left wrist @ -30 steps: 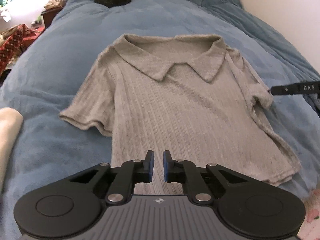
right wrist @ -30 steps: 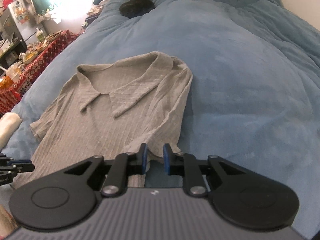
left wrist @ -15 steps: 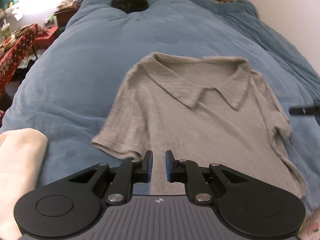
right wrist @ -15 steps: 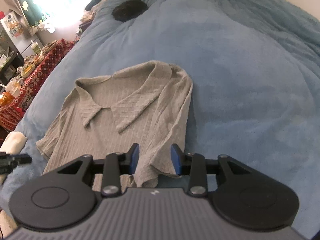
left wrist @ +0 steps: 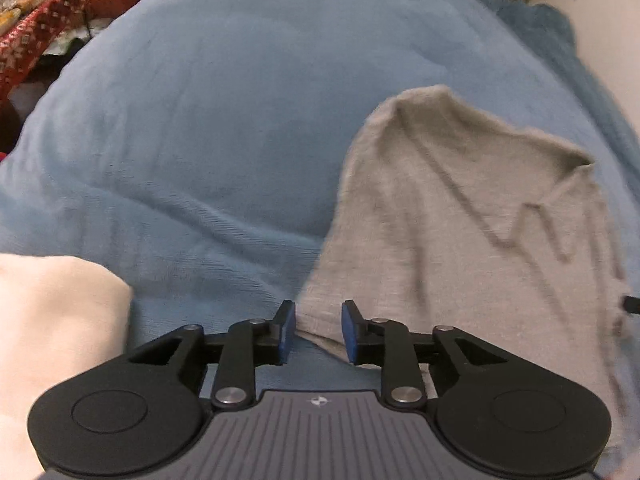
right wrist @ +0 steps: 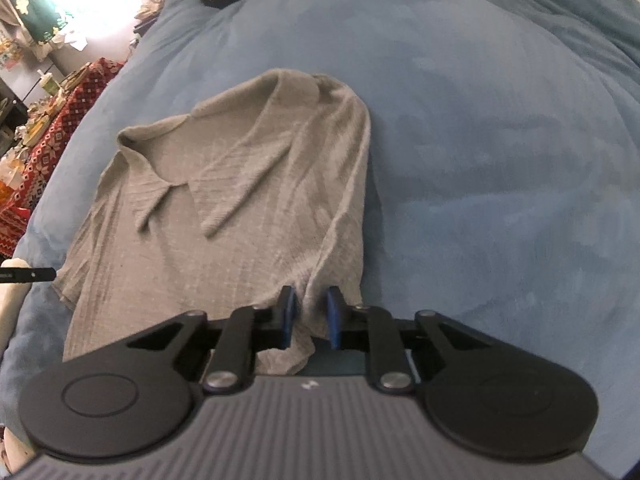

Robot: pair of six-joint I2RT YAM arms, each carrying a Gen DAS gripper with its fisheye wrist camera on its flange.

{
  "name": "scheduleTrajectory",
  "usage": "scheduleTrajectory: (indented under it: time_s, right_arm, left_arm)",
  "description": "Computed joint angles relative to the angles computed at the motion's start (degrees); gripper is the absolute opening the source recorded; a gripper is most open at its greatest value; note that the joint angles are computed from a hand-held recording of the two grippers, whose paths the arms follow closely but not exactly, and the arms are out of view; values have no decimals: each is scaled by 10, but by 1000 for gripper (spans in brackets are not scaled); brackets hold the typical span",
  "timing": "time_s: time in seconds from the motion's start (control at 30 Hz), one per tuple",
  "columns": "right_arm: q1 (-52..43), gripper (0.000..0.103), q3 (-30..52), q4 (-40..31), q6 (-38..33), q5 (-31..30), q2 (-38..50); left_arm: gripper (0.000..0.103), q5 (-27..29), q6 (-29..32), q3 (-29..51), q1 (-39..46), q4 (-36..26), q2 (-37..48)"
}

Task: Fold clothes

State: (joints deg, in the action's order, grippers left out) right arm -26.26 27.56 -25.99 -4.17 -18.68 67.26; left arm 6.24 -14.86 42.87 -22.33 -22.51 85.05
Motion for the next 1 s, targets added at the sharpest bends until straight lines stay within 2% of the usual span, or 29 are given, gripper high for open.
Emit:
scheduleTrajectory:
  time_s: [0.1, 0.27, 0.3, 0.33, 0.37, 0.43, 0.6, 0.7, 0.9, 0.97, 1.0]
  right_arm:
    - [-7, 22, -1, 6, 1, -9, 10]
    - [5, 23, -1, 11, 11, 0, 12]
    - [10, 21, 0, 12, 14, 5, 13]
    - [15, 14, 0, 13, 14, 10, 13]
    - [18, 10, -1, 14, 14, 16, 12]
    - [24, 7, 2, 12, 15, 29, 12]
    - [-15, 7, 33, -28, -34, 28, 13]
    - [-64, 7, 59, -45, -76, 16, 24]
    - [-147, 6, 103, -47, -135, 16, 61]
    - [-185, 7, 131, -68, -148, -22, 101]
    - [-198, 12, 142, -81, -155, -41, 118]
  left_arm:
    - [42, -17, -9, 5, -1, 9, 21]
    - [42, -2, -9, 7, -5, 17, 44]
    - [35, -6, -12, 6, -9, 19, 47]
    - [12, -8, -20, 4, -12, 21, 48]
    - [4, -8, -34, -1, -13, 27, 46]
    - [4, -3, -54, -11, -12, 33, 31]
    - [4, -128, -1, -10, -49, 14, -37]
    - [4, -162, 36, 11, -40, 3, -48]
    - [4, -178, 78, 51, -6, 8, -18]
    - [4, -191, 85, 57, -8, 12, -8]
    - [4, -191, 85, 60, -8, 12, -3]
